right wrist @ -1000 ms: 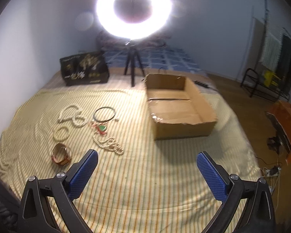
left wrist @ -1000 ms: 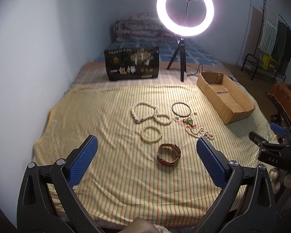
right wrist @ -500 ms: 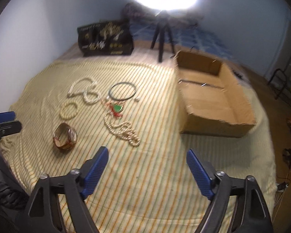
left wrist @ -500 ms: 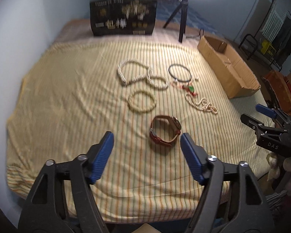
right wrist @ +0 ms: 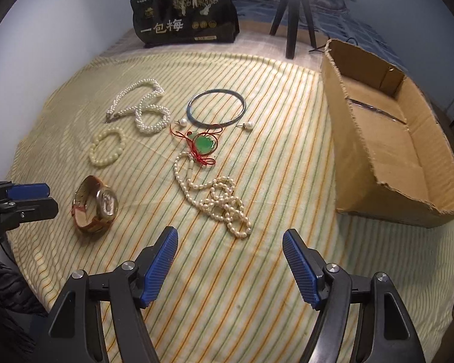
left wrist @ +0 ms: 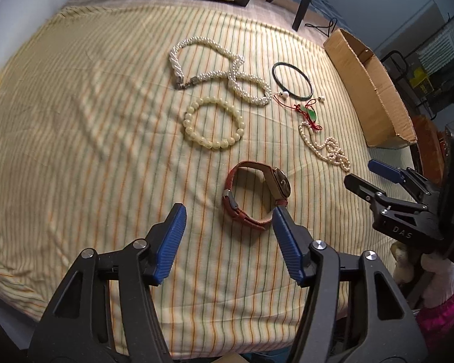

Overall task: Organize jewelry
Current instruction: 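Move both tools down toward the red-strap watch and pearl strand, then grasp the red-strap watch with the left tool while the right tool grasps the long pearl strand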

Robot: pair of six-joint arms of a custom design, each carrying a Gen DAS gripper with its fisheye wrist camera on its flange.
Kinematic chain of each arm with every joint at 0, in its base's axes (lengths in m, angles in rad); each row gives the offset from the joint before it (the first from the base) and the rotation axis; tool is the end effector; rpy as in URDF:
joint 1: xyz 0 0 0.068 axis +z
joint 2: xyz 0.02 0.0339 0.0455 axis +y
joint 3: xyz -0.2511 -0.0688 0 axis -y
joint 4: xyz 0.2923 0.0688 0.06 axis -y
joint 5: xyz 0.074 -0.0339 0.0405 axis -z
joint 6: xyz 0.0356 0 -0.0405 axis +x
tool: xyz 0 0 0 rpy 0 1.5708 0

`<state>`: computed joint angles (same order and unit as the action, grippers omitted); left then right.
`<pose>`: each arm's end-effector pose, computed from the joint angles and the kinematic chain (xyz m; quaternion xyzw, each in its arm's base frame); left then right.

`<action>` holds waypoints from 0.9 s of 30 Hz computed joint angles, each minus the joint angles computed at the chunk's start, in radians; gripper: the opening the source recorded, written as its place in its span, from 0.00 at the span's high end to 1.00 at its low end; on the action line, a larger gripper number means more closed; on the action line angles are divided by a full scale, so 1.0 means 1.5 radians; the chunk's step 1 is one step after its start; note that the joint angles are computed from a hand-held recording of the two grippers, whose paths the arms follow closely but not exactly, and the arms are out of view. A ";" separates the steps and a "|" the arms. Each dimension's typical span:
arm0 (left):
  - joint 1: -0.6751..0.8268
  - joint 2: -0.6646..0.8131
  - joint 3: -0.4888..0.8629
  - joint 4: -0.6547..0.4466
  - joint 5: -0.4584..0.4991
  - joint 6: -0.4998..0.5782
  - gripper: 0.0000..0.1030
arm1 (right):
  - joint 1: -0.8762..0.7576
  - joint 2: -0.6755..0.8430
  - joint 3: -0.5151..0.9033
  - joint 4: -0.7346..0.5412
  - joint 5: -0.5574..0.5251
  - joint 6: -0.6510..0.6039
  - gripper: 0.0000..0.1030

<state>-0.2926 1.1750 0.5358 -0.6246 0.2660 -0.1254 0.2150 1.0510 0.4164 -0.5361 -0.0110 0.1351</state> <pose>0.2140 -0.0742 0.1157 0.1020 0.9744 -0.1596 0.1211 0.2040 0.0450 0.1055 -0.0402 0.9792 0.0399 0.1947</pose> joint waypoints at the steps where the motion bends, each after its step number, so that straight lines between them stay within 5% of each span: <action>1: -0.003 0.014 0.005 0.005 0.001 -0.004 0.41 | 0.002 0.012 0.003 0.007 0.001 -0.003 0.28; 11: -0.012 0.123 0.038 0.040 0.010 -0.025 0.52 | -0.007 0.141 0.036 0.081 0.017 -0.026 0.27; 21: -0.005 0.179 0.053 0.062 0.014 -0.037 0.55 | 0.014 0.161 0.028 0.124 0.048 -0.030 0.19; 27: -0.023 0.222 0.077 0.084 -0.006 -0.053 0.64 | 0.018 0.152 0.023 0.125 0.051 -0.031 0.33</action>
